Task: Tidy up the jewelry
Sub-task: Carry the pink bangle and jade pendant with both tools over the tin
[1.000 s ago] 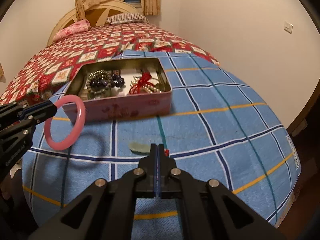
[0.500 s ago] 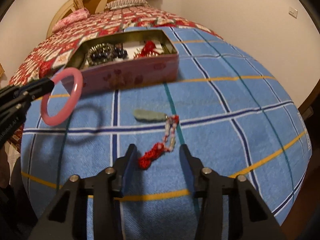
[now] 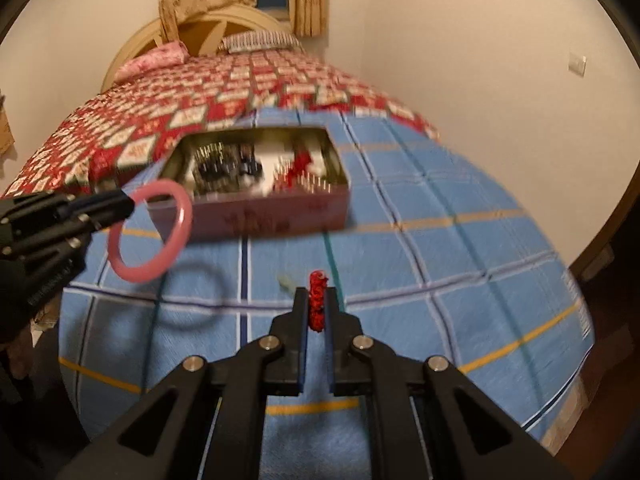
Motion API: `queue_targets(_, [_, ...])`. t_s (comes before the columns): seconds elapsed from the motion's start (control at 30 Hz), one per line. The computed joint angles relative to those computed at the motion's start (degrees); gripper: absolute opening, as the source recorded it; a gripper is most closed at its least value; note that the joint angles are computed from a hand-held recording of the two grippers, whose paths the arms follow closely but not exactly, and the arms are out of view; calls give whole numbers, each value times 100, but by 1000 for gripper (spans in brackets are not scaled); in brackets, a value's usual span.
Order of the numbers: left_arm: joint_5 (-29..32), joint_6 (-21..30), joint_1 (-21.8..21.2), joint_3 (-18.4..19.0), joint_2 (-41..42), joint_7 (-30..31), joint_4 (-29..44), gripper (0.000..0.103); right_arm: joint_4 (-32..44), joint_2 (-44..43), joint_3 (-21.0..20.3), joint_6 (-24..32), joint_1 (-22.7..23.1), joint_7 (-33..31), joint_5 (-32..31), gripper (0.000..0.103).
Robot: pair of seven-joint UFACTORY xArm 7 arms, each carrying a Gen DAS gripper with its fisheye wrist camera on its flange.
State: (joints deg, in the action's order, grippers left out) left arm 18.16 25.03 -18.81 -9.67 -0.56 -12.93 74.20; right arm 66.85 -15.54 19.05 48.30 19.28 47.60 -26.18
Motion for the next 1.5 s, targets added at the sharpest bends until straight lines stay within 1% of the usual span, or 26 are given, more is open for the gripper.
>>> queue_targets(0.3, [62,62,12,85,261,185,673,8,713,313,9,42,-73,-204,-548,9])
queue_targets(0.4, [-74,142,13,116,404,347,918,8,912,443,-25,49,-51,-236,-675,9])
queue_targets(0.5, [2,230,-27,164,592,400,1182,8,1091,563,-67,39,-17,-275,-806,9])
queue_targets(0.57, [-51,317,-47,186,750,504,1396,8,1231,651,-97,56,7,-309,-901,9])
queue_targets(0.83, [167,554,-206,386,1249,553,2089,8,1944,1131,-249,134,196,-450,-1262,9])
queue_targets(1.03, [294,709,-300,523,1555,605,2503,8,2593,1652,-465,202,470,-645,-1468,9])
queue_targets(1.23, [306,876,-344,612,1816,719,2832,8,2794,1898,-737,143,653,-774,-1379,9])
queue_targets(1.5, [262,1058,-417,685,2118,812,3196,8,2901,2154,-925,40,730,-948,-1181,9])
